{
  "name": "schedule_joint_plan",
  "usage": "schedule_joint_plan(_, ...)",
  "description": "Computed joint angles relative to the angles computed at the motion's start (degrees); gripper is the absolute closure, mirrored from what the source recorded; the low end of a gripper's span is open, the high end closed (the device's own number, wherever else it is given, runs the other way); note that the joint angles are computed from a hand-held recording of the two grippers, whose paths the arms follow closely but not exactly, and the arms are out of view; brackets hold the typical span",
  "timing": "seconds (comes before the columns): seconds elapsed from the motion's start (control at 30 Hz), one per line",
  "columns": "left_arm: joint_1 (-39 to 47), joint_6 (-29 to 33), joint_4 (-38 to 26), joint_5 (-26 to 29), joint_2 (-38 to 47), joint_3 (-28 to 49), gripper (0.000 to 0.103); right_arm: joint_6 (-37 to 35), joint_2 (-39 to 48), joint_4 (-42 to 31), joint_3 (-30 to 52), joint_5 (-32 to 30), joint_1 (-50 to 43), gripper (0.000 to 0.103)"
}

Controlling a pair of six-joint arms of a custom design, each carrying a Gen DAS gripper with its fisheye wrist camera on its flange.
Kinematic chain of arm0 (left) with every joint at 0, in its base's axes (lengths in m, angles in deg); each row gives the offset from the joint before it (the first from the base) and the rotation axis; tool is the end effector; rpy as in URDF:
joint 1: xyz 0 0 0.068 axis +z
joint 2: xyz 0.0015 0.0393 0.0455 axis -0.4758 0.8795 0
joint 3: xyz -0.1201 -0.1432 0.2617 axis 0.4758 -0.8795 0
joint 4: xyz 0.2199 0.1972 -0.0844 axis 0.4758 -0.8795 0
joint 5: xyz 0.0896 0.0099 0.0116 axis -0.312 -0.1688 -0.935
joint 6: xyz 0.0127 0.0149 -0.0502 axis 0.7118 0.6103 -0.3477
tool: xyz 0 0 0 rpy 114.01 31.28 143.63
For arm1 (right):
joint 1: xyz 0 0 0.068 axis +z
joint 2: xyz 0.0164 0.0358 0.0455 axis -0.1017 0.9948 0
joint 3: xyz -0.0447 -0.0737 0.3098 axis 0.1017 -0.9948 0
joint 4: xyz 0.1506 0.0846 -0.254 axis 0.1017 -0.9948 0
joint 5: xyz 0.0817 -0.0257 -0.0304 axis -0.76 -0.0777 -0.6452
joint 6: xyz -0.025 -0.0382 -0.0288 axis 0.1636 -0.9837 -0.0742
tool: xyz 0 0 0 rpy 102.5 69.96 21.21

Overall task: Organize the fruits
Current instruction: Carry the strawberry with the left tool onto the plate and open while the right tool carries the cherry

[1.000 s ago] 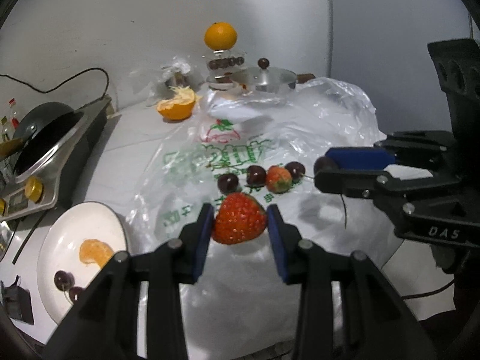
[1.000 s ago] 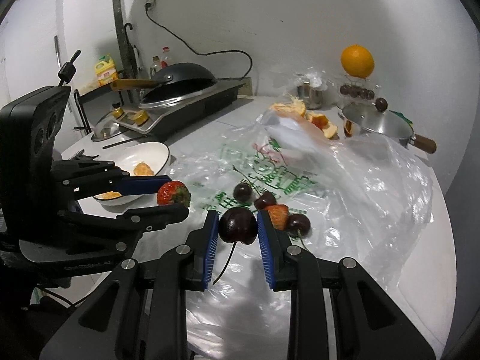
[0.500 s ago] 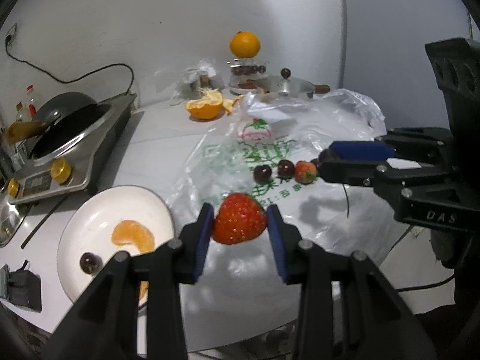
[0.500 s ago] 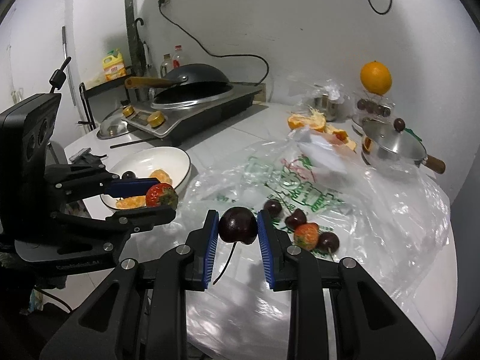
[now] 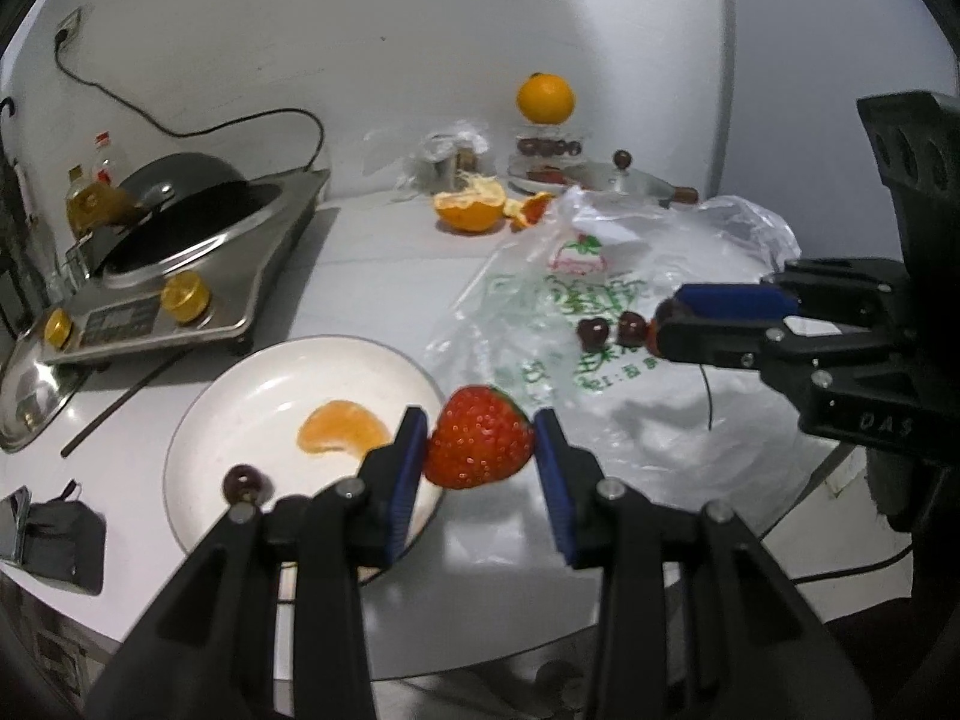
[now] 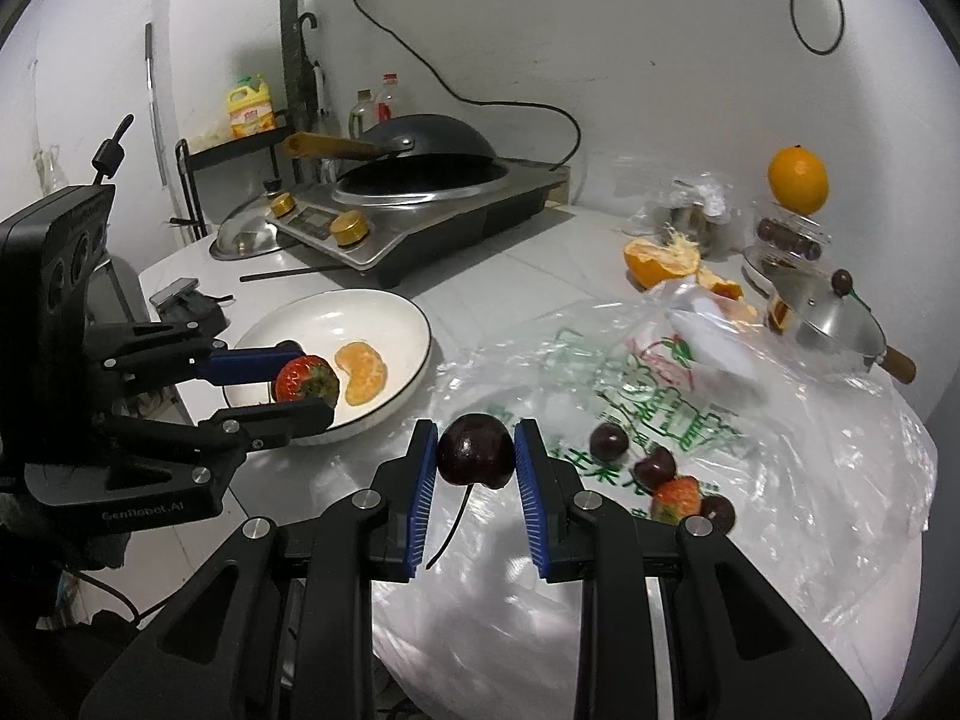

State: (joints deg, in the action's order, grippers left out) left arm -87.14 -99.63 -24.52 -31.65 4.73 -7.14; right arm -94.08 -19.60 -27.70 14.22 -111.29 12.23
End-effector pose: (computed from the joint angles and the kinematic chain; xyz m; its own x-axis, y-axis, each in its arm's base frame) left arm 0.1175 -0.1467 0.1630 -0.6132 -0.0287 -0.7894 -0.0302 0.9995 -0.0128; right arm 0.2008 0.0826 0.1920 -0.3499 -0.5077 -0.7873 -0.8086 0.5880 -0.0198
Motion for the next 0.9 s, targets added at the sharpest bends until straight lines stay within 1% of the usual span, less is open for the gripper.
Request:
schedule_joint_plan(0.3, 3.63, -1.12, -4.40, 0.46, -9.41, -5.06, 0.066, 3.03, 4.78, 3.54, 1.14, 5.29, 8.01, 0.075)
schedule_joint_plan(0.43, 7.48, 0.67, -5.58, 2.11, -14.34, -7.57, 0.066, 3.92, 7.37, 4.80, 2.13, 6.89, 10.60, 0.075)
schedule_joint_plan(0.53, 11.02, 3.04, -5.35, 3.78, -17.22, -9.32, 0.066, 4.54, 9.10, 5.50, 2.92, 8.01, 12.38, 0.075)
schedule_joint_plan(0.7, 16.02, 7.46, -1.71, 6.88, -18.05, -11.14, 0.066, 5.00, 11.66, 6.23, 4.19, 9.12, 14.03, 0.075)
schedule_joint_plan(0.9, 22.61, 13.16, 6.64, 11.62, -13.10, -12.05, 0.066, 5.23, 13.28, 6.36, 5.20, 9.92, 14.58, 0.075)
